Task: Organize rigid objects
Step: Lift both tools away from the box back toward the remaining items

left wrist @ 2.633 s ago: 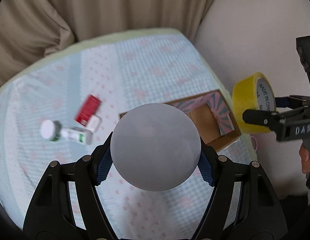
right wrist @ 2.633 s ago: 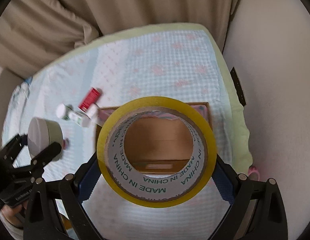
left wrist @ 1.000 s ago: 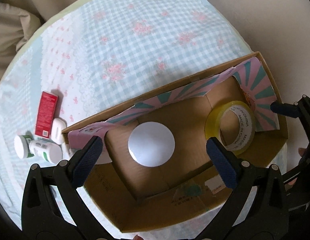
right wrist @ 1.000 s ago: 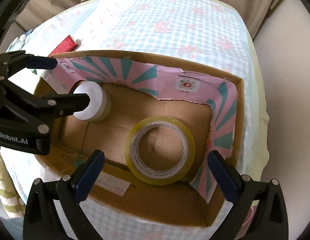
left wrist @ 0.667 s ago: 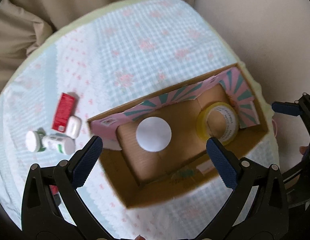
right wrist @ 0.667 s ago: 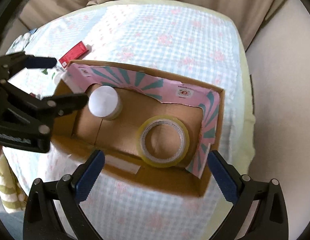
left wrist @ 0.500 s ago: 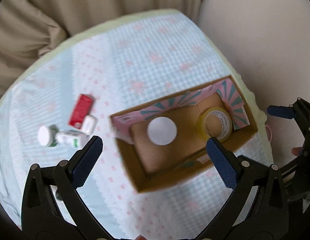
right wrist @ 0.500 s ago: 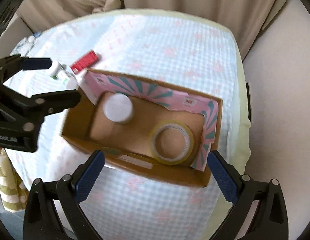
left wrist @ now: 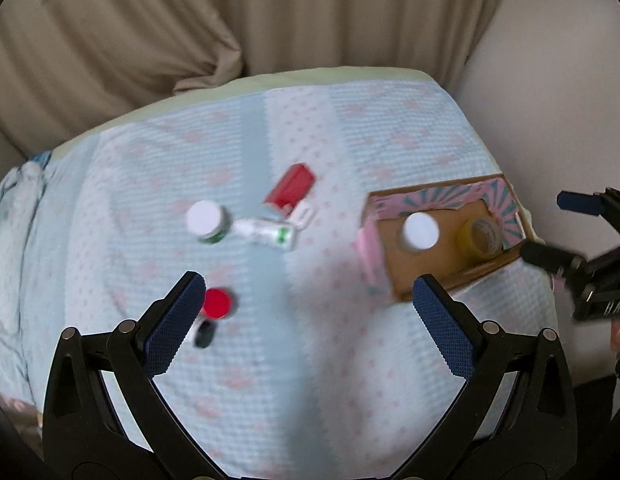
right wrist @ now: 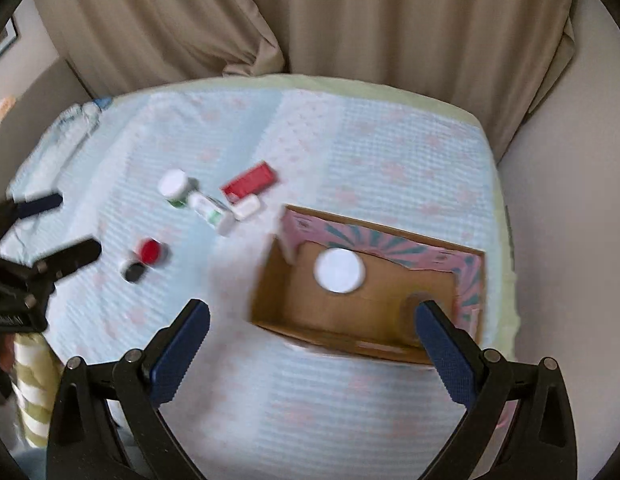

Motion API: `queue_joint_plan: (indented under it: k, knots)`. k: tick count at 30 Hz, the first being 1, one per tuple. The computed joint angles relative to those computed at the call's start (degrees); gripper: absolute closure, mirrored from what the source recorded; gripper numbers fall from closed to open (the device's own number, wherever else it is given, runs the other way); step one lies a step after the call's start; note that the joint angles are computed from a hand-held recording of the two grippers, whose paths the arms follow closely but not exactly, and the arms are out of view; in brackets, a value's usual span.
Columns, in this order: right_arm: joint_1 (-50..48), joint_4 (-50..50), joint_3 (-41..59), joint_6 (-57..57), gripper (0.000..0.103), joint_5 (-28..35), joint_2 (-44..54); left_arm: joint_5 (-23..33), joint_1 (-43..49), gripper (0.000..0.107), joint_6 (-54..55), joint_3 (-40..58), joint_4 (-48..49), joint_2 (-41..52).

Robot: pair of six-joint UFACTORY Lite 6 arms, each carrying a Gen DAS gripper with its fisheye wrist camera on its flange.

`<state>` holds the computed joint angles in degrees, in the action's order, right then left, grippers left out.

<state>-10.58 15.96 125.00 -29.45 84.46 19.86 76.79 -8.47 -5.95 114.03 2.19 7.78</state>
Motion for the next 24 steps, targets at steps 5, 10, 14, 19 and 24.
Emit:
queue_joint_plan:
  k: [5,10,14,19,24]
  knots:
    - [10.8,-2.8,-3.5,13.7,0.001,-2.0,-4.9,-0.1,20.3,0.004,19.5,-11.9,-10.1,-10.0]
    - [23.3,-7.8,-3.1,28.9,0.001,-5.3,-3.6,0.4,35.7,0.004,36.4,-16.3,-18.0,-9.8]
    - [29.3,-9.8,-1.1,39.0,0.001,-7.7,0.5,-1.7,41.8,0.004,46.5,-19.9,-20.7,-6.4]
    - [33.3,-10.2,2.2,48.3,0.001,-12.4,8.1,-6.1,43.7,0.004,53.4,-23.2,-20.9,-0.1]
    - [32.8,-6.4,7.5,51.9,0.001,-14.6,17.7,-12.4,41.9,0.004,54.2,-25.3,-20.4,7.4]
